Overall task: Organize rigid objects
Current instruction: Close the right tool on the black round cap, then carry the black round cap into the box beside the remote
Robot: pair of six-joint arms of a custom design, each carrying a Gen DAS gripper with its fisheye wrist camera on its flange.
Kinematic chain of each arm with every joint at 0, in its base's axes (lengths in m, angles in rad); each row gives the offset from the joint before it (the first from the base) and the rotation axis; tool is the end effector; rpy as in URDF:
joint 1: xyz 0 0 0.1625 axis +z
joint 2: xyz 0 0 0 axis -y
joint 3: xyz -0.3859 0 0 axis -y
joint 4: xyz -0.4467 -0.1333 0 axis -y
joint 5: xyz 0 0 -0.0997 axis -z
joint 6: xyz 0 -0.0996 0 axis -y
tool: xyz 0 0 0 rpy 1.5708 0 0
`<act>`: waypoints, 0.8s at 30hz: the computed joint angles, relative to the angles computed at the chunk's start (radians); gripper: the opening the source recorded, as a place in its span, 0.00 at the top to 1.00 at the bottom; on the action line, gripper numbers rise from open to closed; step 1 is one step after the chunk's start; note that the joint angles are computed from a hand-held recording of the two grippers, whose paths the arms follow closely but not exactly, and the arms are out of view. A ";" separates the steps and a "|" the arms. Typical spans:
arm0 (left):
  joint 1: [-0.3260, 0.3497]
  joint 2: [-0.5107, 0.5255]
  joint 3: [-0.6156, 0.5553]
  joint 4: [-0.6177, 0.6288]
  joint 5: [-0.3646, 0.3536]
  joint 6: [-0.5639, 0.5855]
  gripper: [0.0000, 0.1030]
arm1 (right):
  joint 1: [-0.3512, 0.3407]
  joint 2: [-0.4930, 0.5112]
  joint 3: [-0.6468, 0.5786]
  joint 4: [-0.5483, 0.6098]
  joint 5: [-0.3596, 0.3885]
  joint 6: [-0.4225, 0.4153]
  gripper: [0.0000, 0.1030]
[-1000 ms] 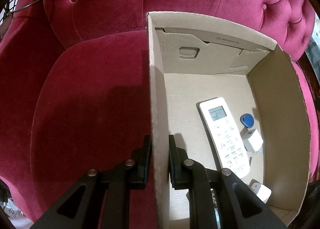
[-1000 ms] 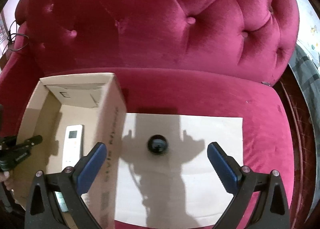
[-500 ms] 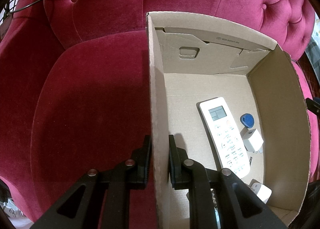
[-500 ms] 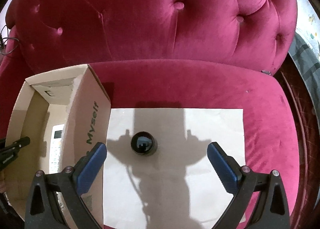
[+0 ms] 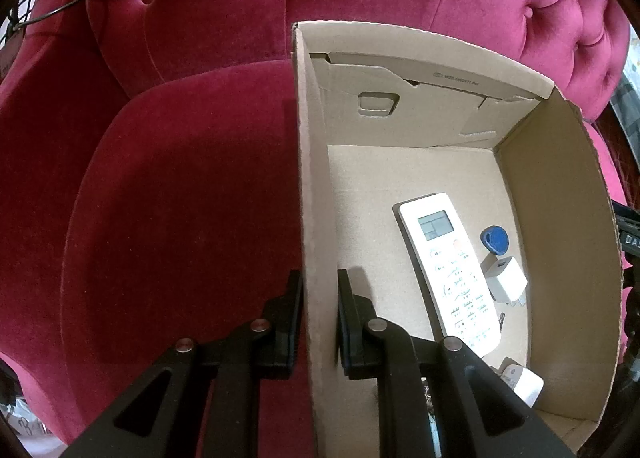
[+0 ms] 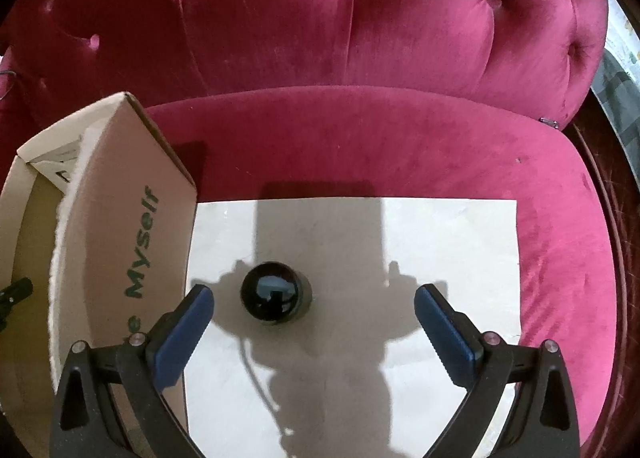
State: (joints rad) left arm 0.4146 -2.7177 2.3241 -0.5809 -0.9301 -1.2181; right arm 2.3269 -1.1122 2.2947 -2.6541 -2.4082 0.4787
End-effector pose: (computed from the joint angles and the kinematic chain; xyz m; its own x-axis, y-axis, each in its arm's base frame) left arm -0.0124 -0.2162 0.3705 -0.7161 -0.0126 -0.6979 0.2469 0.9306 -0.2702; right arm 0.3399 -0.2740 0.0189 -0.7019 -0.1217 0.7018 -0.4049 0.8788 -0.2526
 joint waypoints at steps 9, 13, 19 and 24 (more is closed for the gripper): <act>-0.001 0.000 0.005 -0.001 -0.001 0.001 0.84 | -0.032 0.043 -0.011 -0.036 0.024 -0.025 0.16; 0.004 0.003 0.005 -0.005 -0.001 0.005 0.84 | -0.053 0.043 -0.012 -0.038 0.068 -0.023 0.51; 0.008 0.003 0.004 -0.008 0.001 0.007 0.84 | -0.050 0.038 -0.008 -0.041 0.081 -0.027 0.58; 0.006 0.002 0.007 -0.007 0.001 0.005 0.84 | -0.028 0.034 -0.017 -0.014 0.069 -0.005 0.58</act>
